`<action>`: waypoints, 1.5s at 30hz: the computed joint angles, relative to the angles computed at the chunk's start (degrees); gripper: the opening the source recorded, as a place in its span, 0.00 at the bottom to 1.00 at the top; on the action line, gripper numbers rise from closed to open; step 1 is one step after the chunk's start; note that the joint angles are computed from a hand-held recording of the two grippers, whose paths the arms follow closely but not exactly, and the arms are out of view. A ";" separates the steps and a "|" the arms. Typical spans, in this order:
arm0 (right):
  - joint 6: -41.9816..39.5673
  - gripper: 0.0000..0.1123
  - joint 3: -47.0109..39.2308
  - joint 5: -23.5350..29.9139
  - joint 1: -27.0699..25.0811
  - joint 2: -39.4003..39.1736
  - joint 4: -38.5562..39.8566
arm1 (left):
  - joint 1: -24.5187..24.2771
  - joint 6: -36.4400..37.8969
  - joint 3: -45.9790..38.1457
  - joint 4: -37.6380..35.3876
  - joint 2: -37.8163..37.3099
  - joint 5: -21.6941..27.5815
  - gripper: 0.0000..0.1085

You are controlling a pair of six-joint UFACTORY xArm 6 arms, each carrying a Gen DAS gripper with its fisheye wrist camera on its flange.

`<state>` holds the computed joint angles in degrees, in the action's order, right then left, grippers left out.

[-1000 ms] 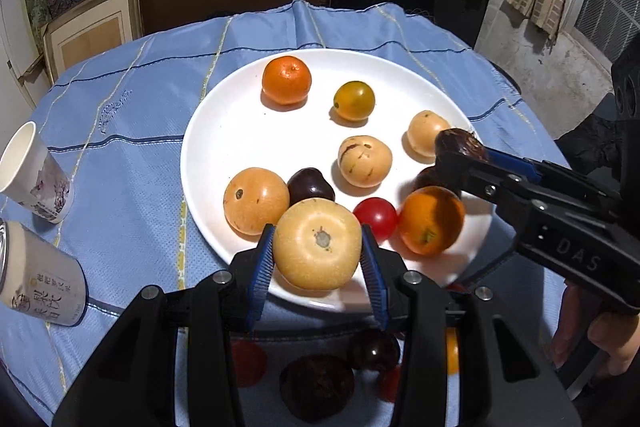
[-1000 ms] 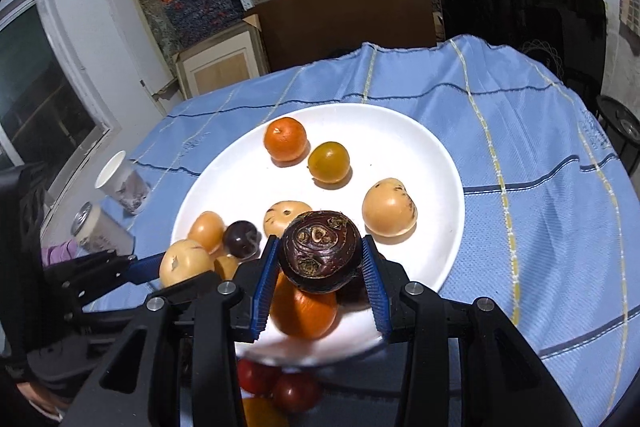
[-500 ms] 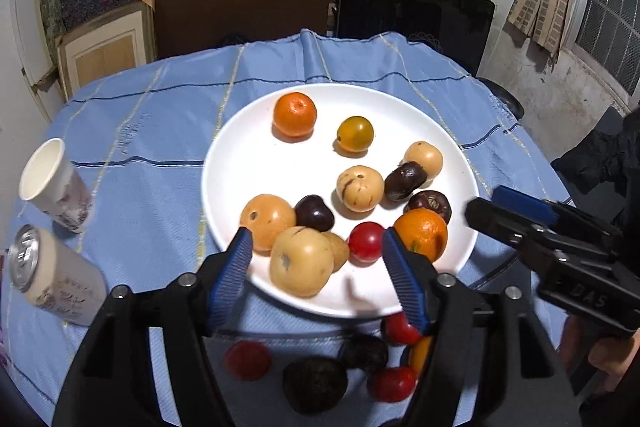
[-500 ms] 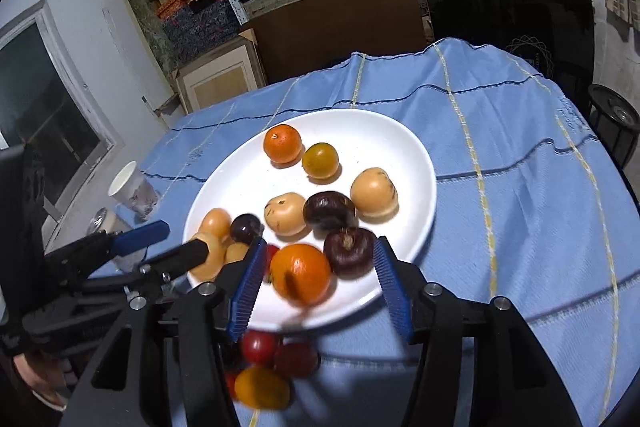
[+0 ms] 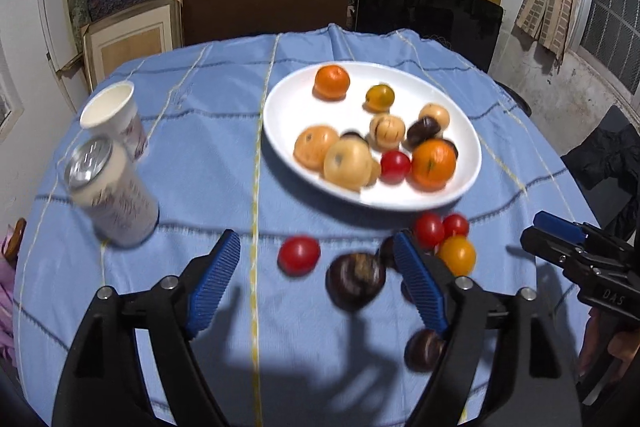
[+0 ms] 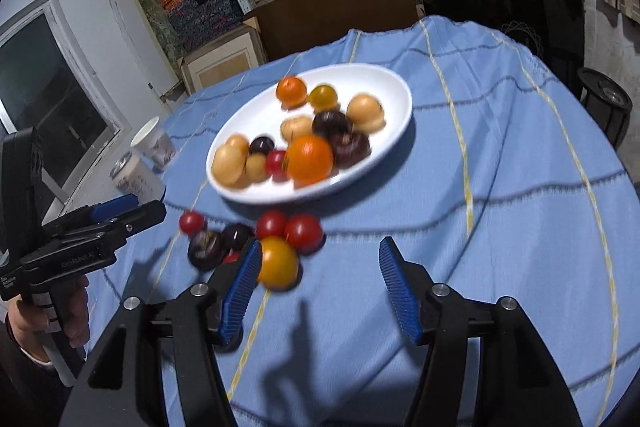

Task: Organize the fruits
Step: 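Grasp a dark mangosteen with the left tool while the right tool grasps another mangosteen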

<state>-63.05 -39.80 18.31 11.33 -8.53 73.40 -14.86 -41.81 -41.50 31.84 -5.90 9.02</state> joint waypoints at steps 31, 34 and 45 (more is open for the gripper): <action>13.46 0.38 7.76 -17.89 19.64 2.79 -20.32 | 2.08 2.36 12.15 -3.14 -6.47 -2.08 0.74; 5.94 0.38 6.77 -14.89 18.43 2.09 -12.44 | 0.89 3.50 10.05 -4.71 -4.03 -1.90 0.74; -7.93 0.38 4.94 -4.89 8.86 0.70 5.35 | -2.34 2.19 1.97 -3.06 4.33 0.39 0.67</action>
